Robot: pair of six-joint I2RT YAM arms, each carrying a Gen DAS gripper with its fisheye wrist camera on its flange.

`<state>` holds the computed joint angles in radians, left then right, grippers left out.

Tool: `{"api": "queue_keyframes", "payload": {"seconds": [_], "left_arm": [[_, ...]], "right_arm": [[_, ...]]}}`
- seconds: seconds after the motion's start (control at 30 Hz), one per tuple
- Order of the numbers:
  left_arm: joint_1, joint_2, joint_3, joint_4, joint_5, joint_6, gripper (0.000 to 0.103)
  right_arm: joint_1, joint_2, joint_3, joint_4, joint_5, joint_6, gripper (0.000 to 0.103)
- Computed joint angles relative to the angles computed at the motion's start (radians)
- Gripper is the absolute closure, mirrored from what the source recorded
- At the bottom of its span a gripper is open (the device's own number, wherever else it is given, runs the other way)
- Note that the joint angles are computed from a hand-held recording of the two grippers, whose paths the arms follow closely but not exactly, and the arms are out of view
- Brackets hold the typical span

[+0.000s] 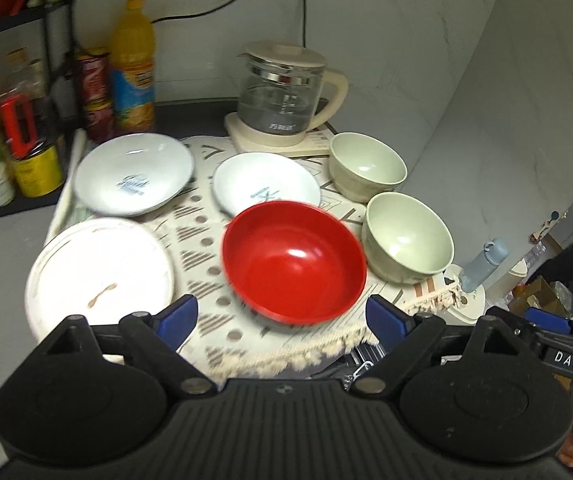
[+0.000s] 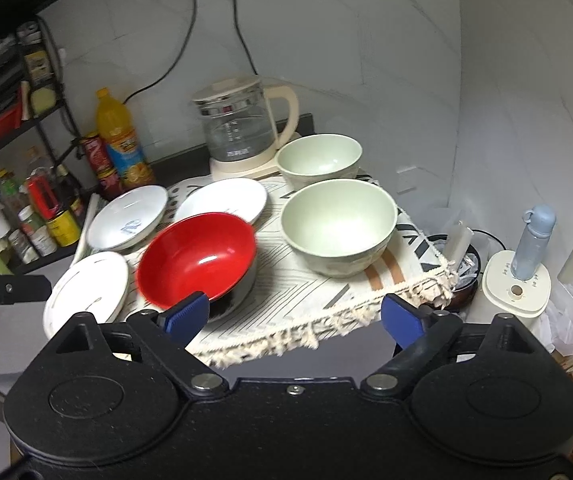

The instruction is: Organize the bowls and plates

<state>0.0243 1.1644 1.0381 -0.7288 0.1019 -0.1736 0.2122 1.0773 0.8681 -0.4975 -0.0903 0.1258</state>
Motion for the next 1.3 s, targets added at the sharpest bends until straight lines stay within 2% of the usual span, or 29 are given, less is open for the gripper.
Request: {"api": "queue_keyframes", "payload": {"seconds": [0.13, 0.33, 0.6, 0.77, 1.07, 1.2, 1.3], "left_arm": [[-0.009, 0.137, 0.06, 0.057, 0.024, 0.009, 0.023], [-0.02, 0.355, 0.183, 0.122, 0.073, 0.054, 0.033], [-0.053, 0.592, 0.339, 0.201, 0.134, 0.116, 0.038], [-0.078, 0.728, 0.429, 0.232, 0.159, 0.141, 0.038], [-0.111, 0.922, 0.604, 0.2, 0.203, 0.194, 0.038], [-0.123, 1.007, 0.699, 0.155, 0.205, 0.202, 0.038], [-0.126, 1.06, 0.759, 0.116, 0.206, 0.206, 0.047]], "right_arm": [[-0.035, 0.106, 0.038, 0.048, -0.021, 0.001, 0.015], [-0.062, 0.275, 0.112, 0.113, -0.027, 0.033, 0.028], [-0.086, 0.464, 0.188, 0.198, 0.004, 0.084, 0.04], [-0.093, 0.556, 0.205, 0.261, 0.043, 0.116, 0.042], [-0.11, 0.662, 0.229, 0.313, 0.057, 0.166, 0.047], [-0.105, 0.705, 0.277, 0.28, 0.077, 0.167, 0.049], [-0.11, 0.74, 0.308, 0.265, 0.067, 0.176, 0.054]]}}
